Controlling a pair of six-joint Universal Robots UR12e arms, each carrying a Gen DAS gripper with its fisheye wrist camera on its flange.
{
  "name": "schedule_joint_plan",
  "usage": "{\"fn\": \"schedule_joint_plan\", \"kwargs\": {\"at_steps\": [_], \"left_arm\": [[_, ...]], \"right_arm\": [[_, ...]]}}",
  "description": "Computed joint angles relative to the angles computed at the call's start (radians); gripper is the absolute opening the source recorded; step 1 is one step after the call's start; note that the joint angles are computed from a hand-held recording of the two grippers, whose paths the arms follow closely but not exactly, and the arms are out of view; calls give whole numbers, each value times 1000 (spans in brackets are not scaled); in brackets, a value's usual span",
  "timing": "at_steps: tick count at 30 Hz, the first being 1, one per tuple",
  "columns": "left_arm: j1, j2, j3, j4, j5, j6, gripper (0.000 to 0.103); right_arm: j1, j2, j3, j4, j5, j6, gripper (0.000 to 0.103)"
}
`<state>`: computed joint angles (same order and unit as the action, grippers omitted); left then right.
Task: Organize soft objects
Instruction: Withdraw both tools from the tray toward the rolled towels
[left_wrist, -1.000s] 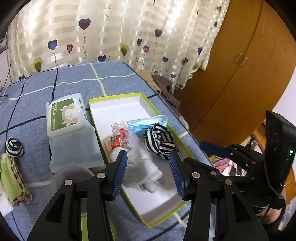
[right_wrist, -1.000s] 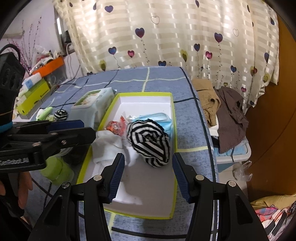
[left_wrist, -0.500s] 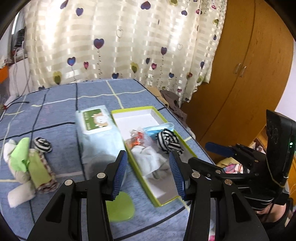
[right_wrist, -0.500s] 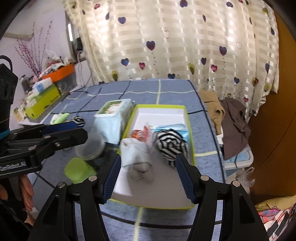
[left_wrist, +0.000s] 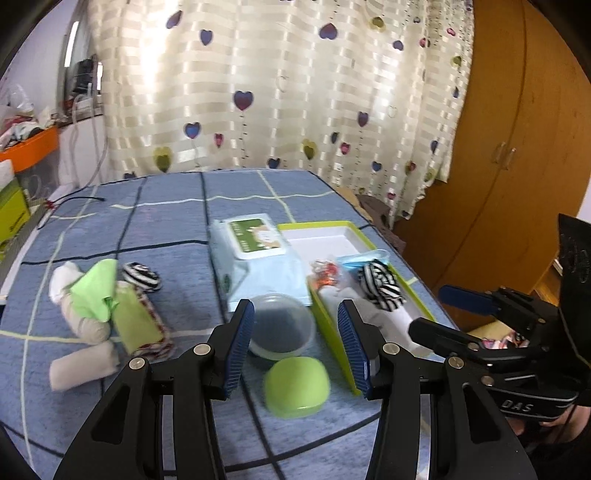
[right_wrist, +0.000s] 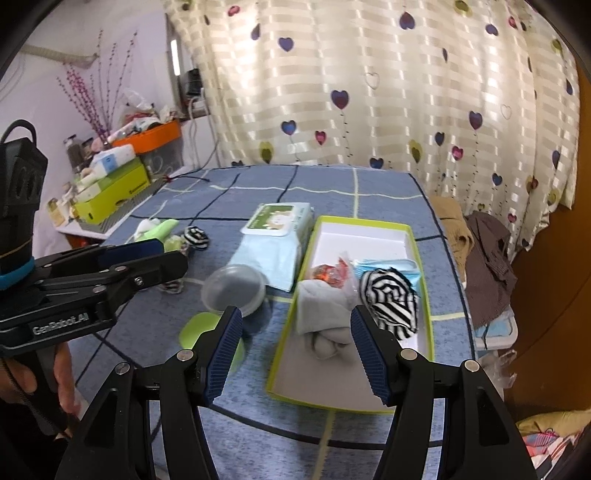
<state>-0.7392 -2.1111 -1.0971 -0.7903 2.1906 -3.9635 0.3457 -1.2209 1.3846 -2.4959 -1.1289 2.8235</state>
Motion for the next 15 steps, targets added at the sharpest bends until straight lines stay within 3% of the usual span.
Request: {"fn": "schedule_joint_plan", "kwargs": {"at_steps": [15], "left_arm": [[-12, 74, -106, -61, 98, -132, 48]], "right_arm": [[42, 4, -20, 23, 36, -61, 61]]}}
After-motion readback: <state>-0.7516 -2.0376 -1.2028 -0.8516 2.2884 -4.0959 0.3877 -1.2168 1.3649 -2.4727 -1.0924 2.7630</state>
